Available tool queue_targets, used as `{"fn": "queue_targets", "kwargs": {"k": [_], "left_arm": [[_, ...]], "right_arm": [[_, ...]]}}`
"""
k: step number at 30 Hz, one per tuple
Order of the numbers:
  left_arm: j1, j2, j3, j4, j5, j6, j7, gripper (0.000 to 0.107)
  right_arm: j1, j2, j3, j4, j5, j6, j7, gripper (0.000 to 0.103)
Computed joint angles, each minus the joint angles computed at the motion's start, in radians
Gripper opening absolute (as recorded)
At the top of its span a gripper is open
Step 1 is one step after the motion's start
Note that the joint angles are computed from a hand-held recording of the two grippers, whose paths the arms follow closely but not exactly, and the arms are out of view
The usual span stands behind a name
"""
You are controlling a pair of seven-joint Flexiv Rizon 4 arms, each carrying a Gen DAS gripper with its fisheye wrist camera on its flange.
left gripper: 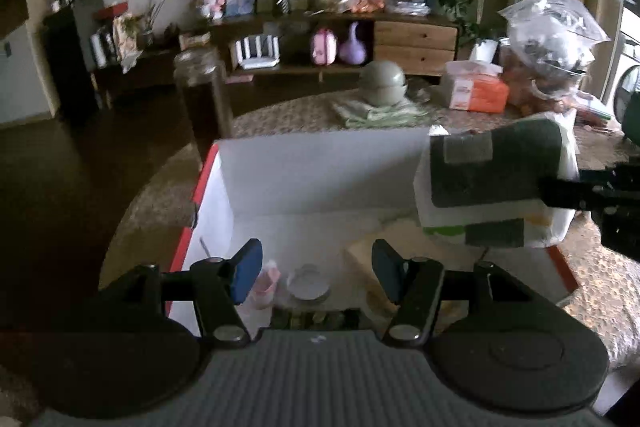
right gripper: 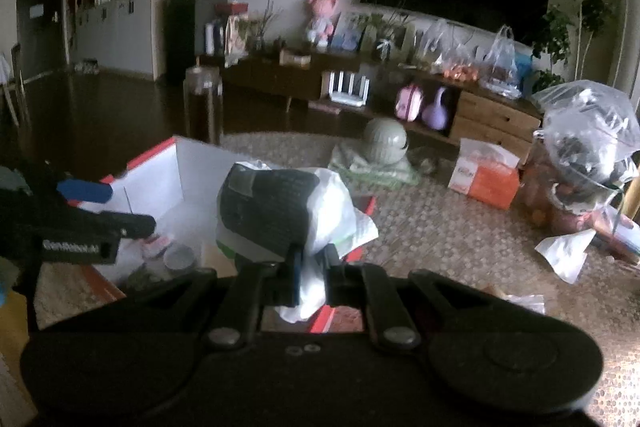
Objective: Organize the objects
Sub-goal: 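Carry the black packet and wet-wipes pack over the shoebox with both tools, then open both tools to drop the packet and wipes into the shoebox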
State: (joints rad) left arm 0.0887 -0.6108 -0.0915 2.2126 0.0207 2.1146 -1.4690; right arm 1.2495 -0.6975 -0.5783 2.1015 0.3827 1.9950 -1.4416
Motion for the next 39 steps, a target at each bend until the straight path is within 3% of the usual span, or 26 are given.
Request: {"fn": "queue_targets", "kwargs": {"k": [12, 20, 22, 25, 30, 39], "left_arm": [[0.049, -0.056, -0.018, -0.029, 0.012, -0.026, -0.013, 0.060], [0.041, -0.065, -0.012, -0.025, 0.008, -0.017, -0.012, 0.060], [0.033, -0.064, -0.004, -0.023, 0.002, -0.013, -0.010, 0.060], [0.029, -0.062, -0.006, -0.014, 0.001, 0.011, -0.019, 0.074], [0.001, -0.049, 0.008, 0.011, -0.009, 0.058, -0.037, 0.081], [-0.080, -0.005, 0.028, 0.093, -0.044, 0.171, -0.081, 0.082]], "right_arm": [[-0.100, -0.039, 0.109, -0.070, -0.132, -0.060, 0.053, 0.011], [-0.113, -0.035, 0.120, -0.067, -0.166, -0.061, 0.056, 0.022], [-0.125, -0.024, 0.134, -0.060, -0.169, -0.057, 0.056, 0.031], [-0.128, -0.013, 0.140, -0.049, -0.160, -0.043, 0.054, 0.043], [-0.140, 0.018, 0.164, -0.020, -0.144, -0.015, 0.021, 0.049], [-0.226, 0.118, 0.283, 0.061, -0.100, 0.069, -0.069, 0.055]]}}
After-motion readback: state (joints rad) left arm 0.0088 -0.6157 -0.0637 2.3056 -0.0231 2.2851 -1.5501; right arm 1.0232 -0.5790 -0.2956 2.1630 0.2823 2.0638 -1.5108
